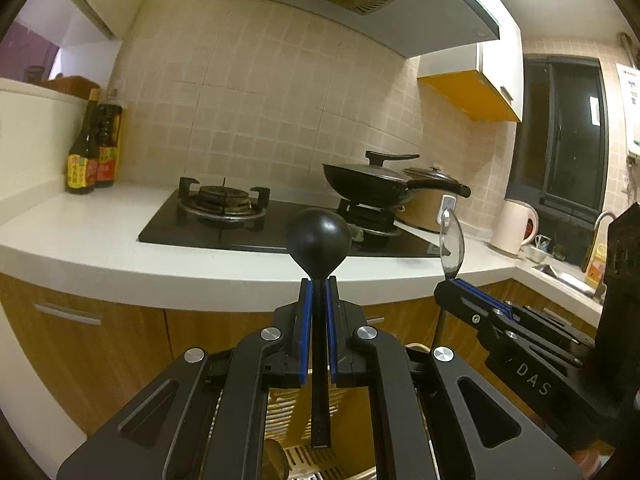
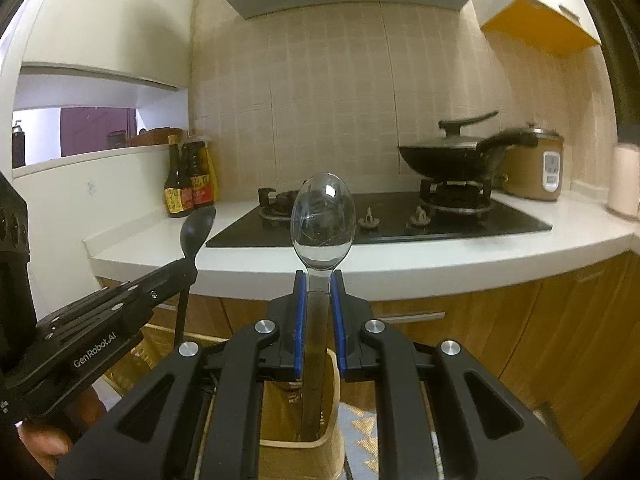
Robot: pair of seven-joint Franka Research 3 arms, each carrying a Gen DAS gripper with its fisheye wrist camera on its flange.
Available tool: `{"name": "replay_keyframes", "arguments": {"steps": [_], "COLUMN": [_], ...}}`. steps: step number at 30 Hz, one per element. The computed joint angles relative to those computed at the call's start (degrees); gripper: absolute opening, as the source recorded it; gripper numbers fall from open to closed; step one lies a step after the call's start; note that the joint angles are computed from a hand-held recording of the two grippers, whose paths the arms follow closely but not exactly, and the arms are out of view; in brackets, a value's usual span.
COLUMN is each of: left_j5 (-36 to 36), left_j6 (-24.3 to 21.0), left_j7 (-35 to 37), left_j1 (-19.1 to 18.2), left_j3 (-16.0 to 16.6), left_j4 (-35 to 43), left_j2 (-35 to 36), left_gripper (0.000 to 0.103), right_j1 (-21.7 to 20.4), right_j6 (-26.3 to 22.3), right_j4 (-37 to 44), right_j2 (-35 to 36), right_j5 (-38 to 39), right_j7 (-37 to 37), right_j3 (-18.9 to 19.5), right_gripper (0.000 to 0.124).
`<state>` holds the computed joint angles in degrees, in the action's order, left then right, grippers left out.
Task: Organize utensils
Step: 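Carry the ladle and spoon into the beige basket and open both tools, then move both open tools back down to the chopsticks on the cloth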
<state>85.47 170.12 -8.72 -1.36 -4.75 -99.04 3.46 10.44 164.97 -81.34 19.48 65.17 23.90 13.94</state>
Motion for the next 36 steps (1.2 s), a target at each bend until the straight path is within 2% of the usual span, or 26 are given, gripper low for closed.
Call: {"name": "replay_keyframes", "arguments": {"steps": [3, 4, 6, 8, 10, 15, 18, 19, 21, 22, 25, 29, 32, 36], "left_j5": [-1.08, -1.56, -0.74, -1.42, -3.80, -10.04, -22.05, -26.67, -37.75, -42.06, -52.55, -62.66, -70.66, -79.56], "left_j6": [1.43, 2.12, 1.98, 3.07, 3.48, 2.79, 1.27, 0.65, -1.80, -2.95, -9.02, -16.88, -19.90, -22.43], "left_j7": [0.47, 0.59, -0.43, 0.13, 2.22, 7.07, 17.89, 22.05, 31.94, 35.79, 45.25, 51.48, 54.65, 57.71], "left_j1": [0.29, 0.44, 0.57, 1.05, 1.53, 3.04, 2.07, 1.09, -2.69, -4.43, -8.85, -11.25, -12.46, -12.71], "left_j3": [0.15, 0.19, 0.10, -0.07, -0.44, -2.10, -2.19, -1.72, 0.30, 1.24, 3.03, 3.45, 4.73, 5.72], "left_j4": [-1.02, -1.66, -2.61, -4.06, -6.24, -11.33, -15.54, -16.74, -19.59, -20.72, -23.14, -26.47, -30.22, -33.26], "left_j2": [-0.40, -0.85, -1.83, -3.20, -5.41, -11.09, -15.28, -16.38, -19.41, -20.69, -24.01, -27.54, -29.11, -28.72], "left_gripper": [0.009, 0.015, 0.021, 0.031, 0.032, 0.037, 0.037, 0.038, 0.038, 0.040, 0.042, 0.042, 0.042, 0.042], "right_j1": [-1.08, -1.06, -1.32, -1.45, -1.28, -0.21, 0.40, 0.61, 1.04, 1.20, 2.21, 3.26, 3.73, 3.41], "right_j6": [-2.53, -3.06, -4.00, -5.95, -6.61, -8.87, -10.09, -10.85, -12.40, -13.48, -14.72, -17.76, -19.89, -29.21], "right_j4": [-1.22, -1.56, -3.42, -5.22, -7.13, -11.13, -14.27, -15.38, -17.24, -18.49, -22.00, -26.49, -28.83, -27.88], "right_j2": [-0.79, -1.10, -2.61, -4.32, -6.15, -10.46, -13.98, -15.32, -17.60, -19.06, -22.77, -26.67, -28.07, -26.55], "right_j5": [1.56, 1.70, 3.11, 4.15, 5.78, 6.94, 6.72, 6.12, 5.02, 4.86, -0.36, -10.95, -18.96, -28.80], "right_j7": [-1.15, -1.21, -2.56, -3.38, -4.55, -4.61, -3.32, -2.29, -0.58, -0.31, 3.17, 9.76, 15.04, 24.04], "right_j3": [0.29, 0.03, -0.27, -1.02, -1.83, -4.72, -6.48, -7.14, -8.37, -9.00, -10.35, -11.48, -11.61, -11.98], "right_gripper": [0.011, 0.011, 0.011, 0.017, 0.026, 0.030, 0.031, 0.036, 0.051, 0.054, 0.054, 0.054, 0.054, 0.054]}}
